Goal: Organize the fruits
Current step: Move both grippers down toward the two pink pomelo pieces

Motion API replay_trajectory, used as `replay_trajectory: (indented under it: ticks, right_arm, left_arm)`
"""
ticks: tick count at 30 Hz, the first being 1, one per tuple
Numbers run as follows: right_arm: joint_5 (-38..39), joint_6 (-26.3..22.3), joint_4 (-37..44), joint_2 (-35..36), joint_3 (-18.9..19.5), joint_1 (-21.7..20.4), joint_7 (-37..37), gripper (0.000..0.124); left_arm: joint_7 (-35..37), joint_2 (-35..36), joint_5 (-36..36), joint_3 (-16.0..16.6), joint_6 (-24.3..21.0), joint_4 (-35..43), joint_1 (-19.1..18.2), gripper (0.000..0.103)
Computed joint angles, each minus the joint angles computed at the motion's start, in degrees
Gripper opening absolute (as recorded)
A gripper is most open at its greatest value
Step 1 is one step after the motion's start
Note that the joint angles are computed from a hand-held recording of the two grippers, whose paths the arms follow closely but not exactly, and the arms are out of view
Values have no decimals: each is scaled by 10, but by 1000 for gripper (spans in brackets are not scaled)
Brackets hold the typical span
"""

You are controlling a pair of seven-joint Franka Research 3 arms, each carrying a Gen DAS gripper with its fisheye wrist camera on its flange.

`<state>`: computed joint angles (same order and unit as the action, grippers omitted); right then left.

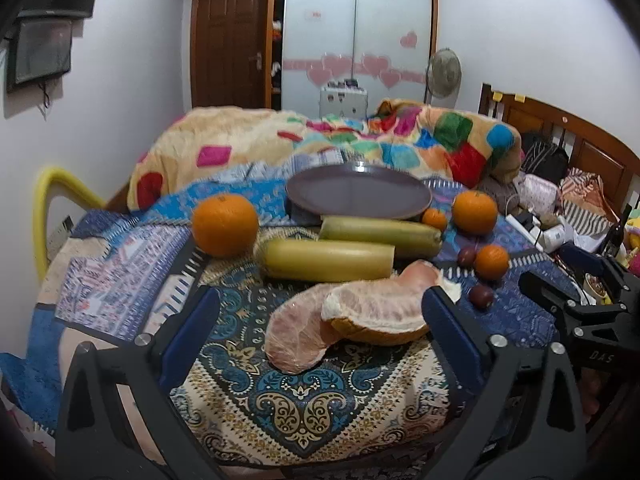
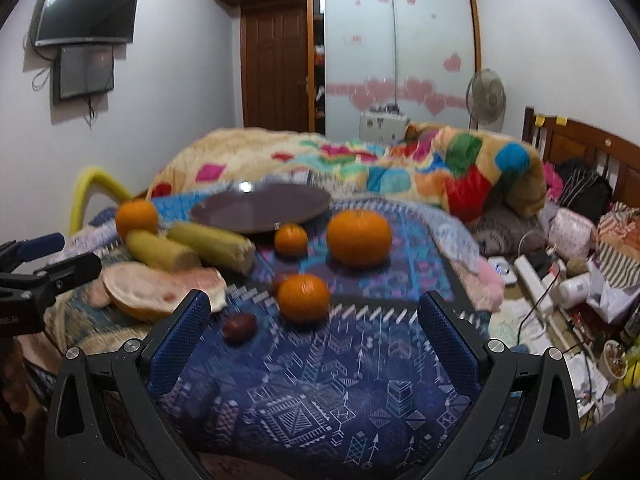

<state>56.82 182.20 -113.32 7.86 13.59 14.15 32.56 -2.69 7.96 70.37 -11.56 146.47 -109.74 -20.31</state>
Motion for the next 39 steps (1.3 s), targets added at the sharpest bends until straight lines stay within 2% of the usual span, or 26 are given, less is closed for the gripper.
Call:
replay_trajectory:
  ticks: [1, 3, 6, 12, 18, 20, 23, 30, 32, 36, 39]
  right_arm:
    - [-30, -16, -1, 2, -16, 9, 32, 103]
    - [-40, -49, 2, 6, -22, 5, 45, 100]
    - [-58, -69, 0, 6, -29, 9, 60, 92]
    - [-19, -118, 2, -3, -27, 9, 17, 79]
    - [41, -152, 11, -13, -31, 24, -45, 79]
    - [55, -167, 17, -13, -32, 30, -57, 79]
    - [47, -174, 31, -4, -35, 42, -50, 79]
    - [-20, -178, 46, 10, -37, 54, 11, 80]
    - [-36, -176, 44, 9, -37, 55, 26, 82]
    - [-70, -183, 45, 10, -39, 57, 57, 84]
    - [-100, -197, 53, 15, -40, 59, 82, 85]
  left_arm:
    - [9, 3, -12, 0, 8, 0, 3, 96]
    - [29, 12, -36, 1, 32, 3, 9, 93]
    - [44, 21, -49, 5, 50, 6, 7, 90]
    - [47, 9, -45, 13, 45, -10, 2, 90]
    - [61, -31, -71, 6, 48, -62, 24, 89]
    - [78, -32, -92, 3, 49, -70, 31, 82]
    - [104, -25, -126, 4, 78, -74, 43, 72]
    - [114, -3, -111, 14, 122, -55, 44, 59]
    - [115, -3, -108, 19, 160, -62, 49, 45]
    - [93, -9, -87, 25, 173, -69, 45, 41]
    - [74, -27, -86, 27, 194, -92, 52, 31]
